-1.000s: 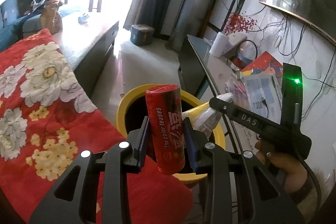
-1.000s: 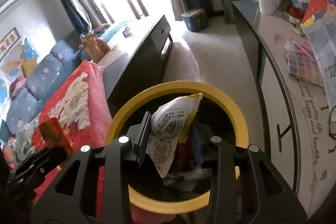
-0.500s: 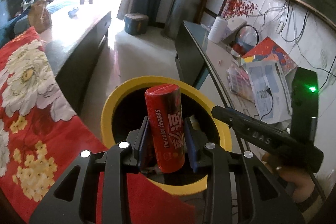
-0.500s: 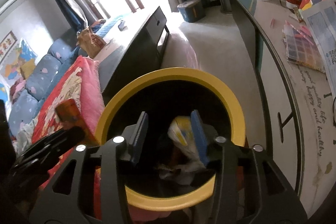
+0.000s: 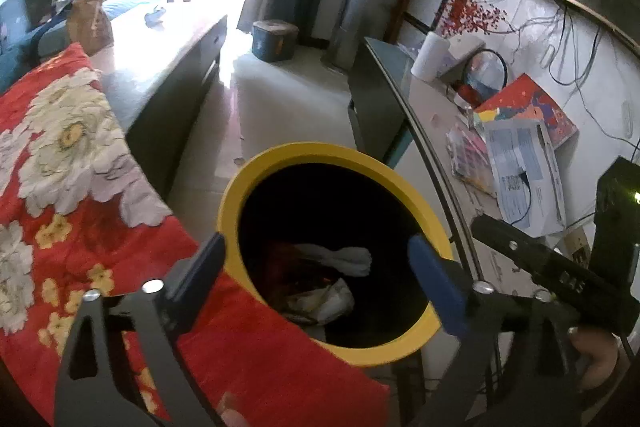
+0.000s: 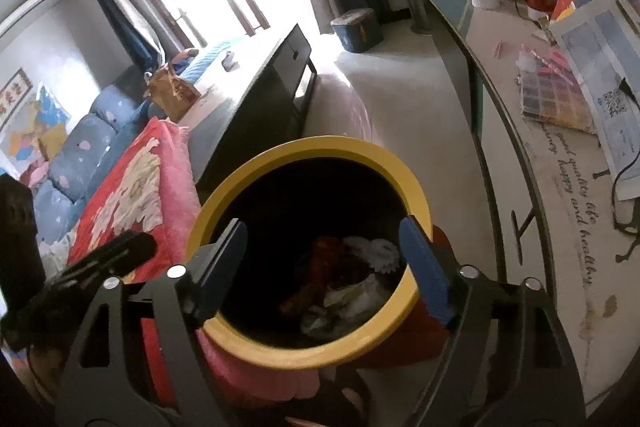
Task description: Collect trash
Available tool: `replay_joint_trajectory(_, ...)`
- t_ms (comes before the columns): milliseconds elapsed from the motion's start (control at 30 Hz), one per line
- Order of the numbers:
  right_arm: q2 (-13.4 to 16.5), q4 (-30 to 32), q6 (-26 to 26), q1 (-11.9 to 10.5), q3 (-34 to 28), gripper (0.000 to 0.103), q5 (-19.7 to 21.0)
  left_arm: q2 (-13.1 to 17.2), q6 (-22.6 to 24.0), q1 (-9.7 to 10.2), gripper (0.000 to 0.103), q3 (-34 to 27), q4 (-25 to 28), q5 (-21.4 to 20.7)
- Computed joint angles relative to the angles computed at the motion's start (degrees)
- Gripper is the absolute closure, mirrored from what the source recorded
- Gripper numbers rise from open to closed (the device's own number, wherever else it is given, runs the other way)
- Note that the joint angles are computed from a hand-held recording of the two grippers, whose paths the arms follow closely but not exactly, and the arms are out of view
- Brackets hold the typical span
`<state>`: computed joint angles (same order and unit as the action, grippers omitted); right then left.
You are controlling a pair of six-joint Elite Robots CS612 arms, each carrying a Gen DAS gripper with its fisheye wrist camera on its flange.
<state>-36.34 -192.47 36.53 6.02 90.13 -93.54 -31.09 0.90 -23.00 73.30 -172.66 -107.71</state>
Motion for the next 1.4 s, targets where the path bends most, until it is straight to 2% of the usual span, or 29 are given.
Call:
replay_joint_trajectory(400, -1.79, -1.51, -4.59, 2.62, 1.66, 0.012, -2.47, -3.52, -2.55, 1.20, 0.007, 5.91, -5.64, 3.66)
replay_joint_trajectory(567, -1.93, -2.44, -6.62, 4.02, 1.59, 0.011, -3.57, -5.22, -2.47, 1.84, 0.007, 9.51, -9.24, 5.48)
replay_joint_trajectory(700, -1.55, -4.44, -9.11, 5.88, 1.09, 0.011, -7.71, -6.53, -2.09, 2.51, 0.006, 12.73, -13.31, 7.81)
replay_joint_trajectory(867, -0.07, -10.79, -13.92, 8.68, 0.12, 0.011, -14.45, -7.76, -2.12, 3.32, 0.006, 16.57, -20.34, 11.11)
replay_joint_trajectory(967, 1.11, -14.87, -18.30, 10.32, -0.76, 0.011, -18.56, -8.34, -2.35, 4.00, 0.006, 18.66, -24.37, 11.63)
replay_joint_trajectory(1067, 2.30, -19.41, -20.44, 11.89, -1.63, 0.011, -22.88, -8.83, -3.29, 4.60, 0.006, 20.80, -28.58, 12.18)
replay_joint_trajectory(1233, 3.76, -24.26, -22.08, 13.71, -2.69, 0.011, -27.15, -9.30, -4.63, 5.19, 0.006, 23.72, -34.47, 13.11)
replay_joint_trajectory(1400, 4.90, -27.33, -25.22, 14.71, -4.02, 0.011, -28.68, -9.53, -4.30, 5.48, 0.006, 25.49, -38.82, 13.57)
